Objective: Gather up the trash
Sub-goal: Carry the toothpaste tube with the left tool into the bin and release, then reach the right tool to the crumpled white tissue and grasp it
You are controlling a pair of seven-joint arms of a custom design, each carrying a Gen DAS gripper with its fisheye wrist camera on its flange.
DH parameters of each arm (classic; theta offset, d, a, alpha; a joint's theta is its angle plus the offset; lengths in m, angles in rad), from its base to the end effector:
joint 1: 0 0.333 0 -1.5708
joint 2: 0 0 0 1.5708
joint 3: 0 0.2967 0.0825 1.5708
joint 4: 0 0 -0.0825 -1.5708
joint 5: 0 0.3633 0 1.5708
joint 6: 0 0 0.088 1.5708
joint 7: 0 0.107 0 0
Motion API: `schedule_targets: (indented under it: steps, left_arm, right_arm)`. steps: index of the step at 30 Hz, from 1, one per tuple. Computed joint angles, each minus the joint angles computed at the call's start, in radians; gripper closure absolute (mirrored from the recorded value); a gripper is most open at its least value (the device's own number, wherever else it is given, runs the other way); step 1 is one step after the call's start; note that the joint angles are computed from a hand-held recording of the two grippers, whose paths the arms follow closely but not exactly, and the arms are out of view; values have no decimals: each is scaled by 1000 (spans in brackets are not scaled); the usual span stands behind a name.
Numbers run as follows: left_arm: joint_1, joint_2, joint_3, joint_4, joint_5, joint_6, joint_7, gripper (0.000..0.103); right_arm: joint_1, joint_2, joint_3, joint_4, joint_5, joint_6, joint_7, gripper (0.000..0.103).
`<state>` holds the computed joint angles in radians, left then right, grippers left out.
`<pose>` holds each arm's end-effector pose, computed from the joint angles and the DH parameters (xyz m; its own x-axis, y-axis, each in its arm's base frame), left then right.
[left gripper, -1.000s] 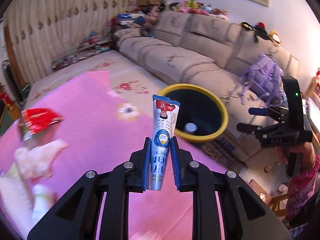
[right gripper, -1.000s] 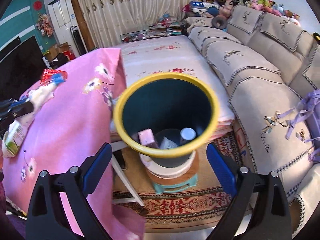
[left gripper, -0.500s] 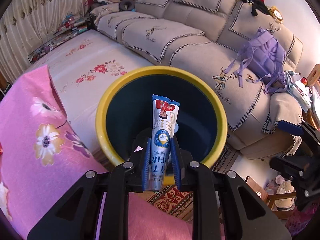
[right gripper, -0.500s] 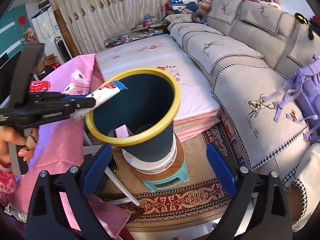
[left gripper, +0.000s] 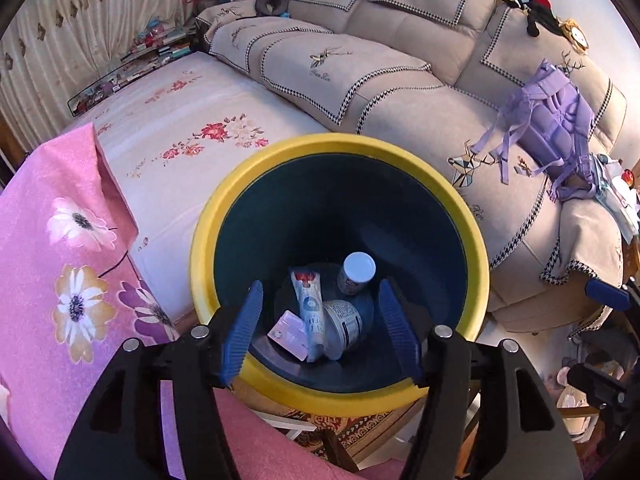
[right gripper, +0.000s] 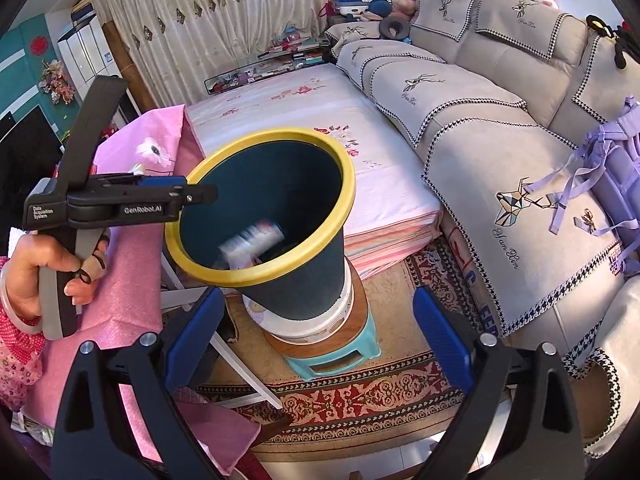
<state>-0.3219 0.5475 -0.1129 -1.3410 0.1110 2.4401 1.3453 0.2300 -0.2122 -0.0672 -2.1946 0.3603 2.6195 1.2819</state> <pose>0.6670 -0.2879 0.4651 -0.2574 -0.9636 0.0719 -0.8323 0.1832 -0.5232 0.5128 0.0739 0.5353 0.2468 -0.9543 -0.1687 -0.7847 -0.0946 -0.6126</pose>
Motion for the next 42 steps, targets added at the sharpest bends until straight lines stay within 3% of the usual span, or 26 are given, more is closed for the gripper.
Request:
schedule_targets:
  steps: [3,6,8,12,17,24,31,37,42]
  left_arm:
    - [6,-90,9,-122,10,77,-22,37]
    - [-13,-214,43,-281,99,181,-101,25]
    - [-12,-294,50,-374,156,225,-161,22]
    - [28,-455,32,-547,235,280,-260,11]
    - [121,-738,-4,-842,367,364,-438,8]
    - [297,-1194,-82,-1189,386,294,-567,5]
    - [399,-1546,-76,-1388,302,148,-531,5]
    - [483,-1718,-97,-1482,249,93,-496,5]
    - [520,-1758,-102,-1511,189,97,-446,5]
  right_arm:
    - [2,-3,-2,-4,8,-3,-8,12]
    - [5,-2,-2,-3,18,-11,-13,12]
    - [9,1,0,-3,24,-18,-18,12]
    - [18,3,6,-1,41,-32,-33,12]
    - [47,-1,19,2,73,-43,-68,12]
    - [101,23,61,50,85,-58,-99,12]
    - [166,85,115,174,106,-95,-164,12]
    - [214,214,195,373,80,-120,-191,12]
    - [242,415,259,652,2,-197,-130,12]
